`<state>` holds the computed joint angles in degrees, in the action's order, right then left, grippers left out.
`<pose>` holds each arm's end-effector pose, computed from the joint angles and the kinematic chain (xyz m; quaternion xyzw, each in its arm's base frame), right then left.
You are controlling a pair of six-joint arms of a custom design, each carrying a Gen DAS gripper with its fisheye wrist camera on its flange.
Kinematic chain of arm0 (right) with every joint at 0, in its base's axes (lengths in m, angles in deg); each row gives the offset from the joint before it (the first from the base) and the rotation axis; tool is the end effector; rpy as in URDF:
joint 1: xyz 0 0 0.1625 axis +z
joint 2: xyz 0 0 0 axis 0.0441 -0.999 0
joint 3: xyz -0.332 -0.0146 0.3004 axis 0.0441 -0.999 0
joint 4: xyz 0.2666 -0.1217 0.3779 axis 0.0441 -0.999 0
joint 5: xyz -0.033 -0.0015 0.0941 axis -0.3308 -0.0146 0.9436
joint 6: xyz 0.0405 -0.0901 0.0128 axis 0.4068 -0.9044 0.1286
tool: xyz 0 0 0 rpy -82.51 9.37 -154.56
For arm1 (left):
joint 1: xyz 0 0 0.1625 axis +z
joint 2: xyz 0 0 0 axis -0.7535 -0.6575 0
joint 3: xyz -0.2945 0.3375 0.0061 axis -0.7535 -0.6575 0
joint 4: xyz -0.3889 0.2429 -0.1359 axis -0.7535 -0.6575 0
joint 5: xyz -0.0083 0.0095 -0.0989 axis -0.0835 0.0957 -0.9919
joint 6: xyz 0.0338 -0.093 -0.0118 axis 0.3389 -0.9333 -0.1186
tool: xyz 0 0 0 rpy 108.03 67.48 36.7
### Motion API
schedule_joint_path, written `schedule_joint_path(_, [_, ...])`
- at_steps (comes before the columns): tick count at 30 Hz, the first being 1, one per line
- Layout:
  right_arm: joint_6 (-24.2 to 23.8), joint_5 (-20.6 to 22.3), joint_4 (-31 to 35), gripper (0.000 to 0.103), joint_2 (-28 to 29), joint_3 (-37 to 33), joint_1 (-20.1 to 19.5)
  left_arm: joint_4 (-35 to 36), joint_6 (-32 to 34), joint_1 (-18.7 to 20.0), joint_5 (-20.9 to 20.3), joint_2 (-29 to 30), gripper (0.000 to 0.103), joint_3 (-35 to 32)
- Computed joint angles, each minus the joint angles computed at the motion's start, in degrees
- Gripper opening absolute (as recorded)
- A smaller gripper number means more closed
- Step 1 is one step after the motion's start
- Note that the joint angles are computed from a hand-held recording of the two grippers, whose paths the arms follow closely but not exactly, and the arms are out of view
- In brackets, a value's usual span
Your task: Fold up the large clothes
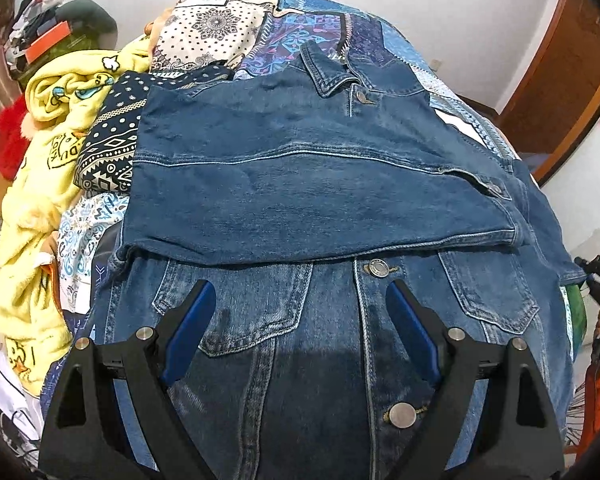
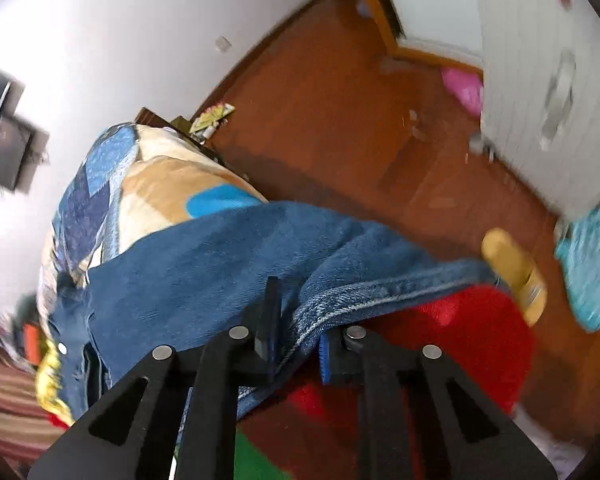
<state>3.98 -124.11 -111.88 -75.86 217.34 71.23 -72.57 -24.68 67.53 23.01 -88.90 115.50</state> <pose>0.0062 -0.3859 0.4168 -0.1296 -0.9235 0.3268 0.1532 -0.2867 -0.3105 0.1754 -0.0302 0.8873 -0.3051 0.3444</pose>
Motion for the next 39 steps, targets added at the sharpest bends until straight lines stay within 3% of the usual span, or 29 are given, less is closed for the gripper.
schedule_joint_path(2, [-0.78,-1.7,-0.28,0.012,-0.85,-0.68,3.4,0.04,-0.32,-0.28,0.05,-0.7,0.087,0.29])
schedule_joint_path(6, [-1.36,-0.52,-0.36,0.011,-1.77,-2.71,8.27,0.53,-1.37,-1.33,0.32,-2.32,0.087,1.04])
schedule_joint_path(9, [-1.8,-2.04,-1.46,0.01,-0.45,-4.75,15.33,2.4,-2.52,-2.38,0.16,-3.71,0.087,1.44])
schedule_joint_path(14, [-1.72,-4.12,-4.59,0.01,4.57,-7.08,26.94,7.09,-5.05,-5.1,0.21,-6.39,0.087,2.13])
schedule_joint_path(22, [-1.25,-2.81,-7.79,0.01,14.49,-7.69,37.9,12.89,-9.63,-8.73,-0.46,-11.94,0.087,3.71])
schedule_joint_path(25, [-1.58,-3.05,-8.16,0.01,18.78,-6.65,40.05,15.0,-10.88,-9.84,-1.03,-13.81,0.087,4.17])
schedule_joint_path(32, [-1.93,-2.81,-3.93,0.01,29.24,-4.57,40.67,18.22,-13.07,-11.29,-3.13,-15.84,0.087,4.82])
schedule_joint_path(39, [-0.15,-4.41,3.38,0.012,32.84,-3.72,39.32,17.95,-12.25,-10.96,-4.04,-14.5,0.087,4.41])
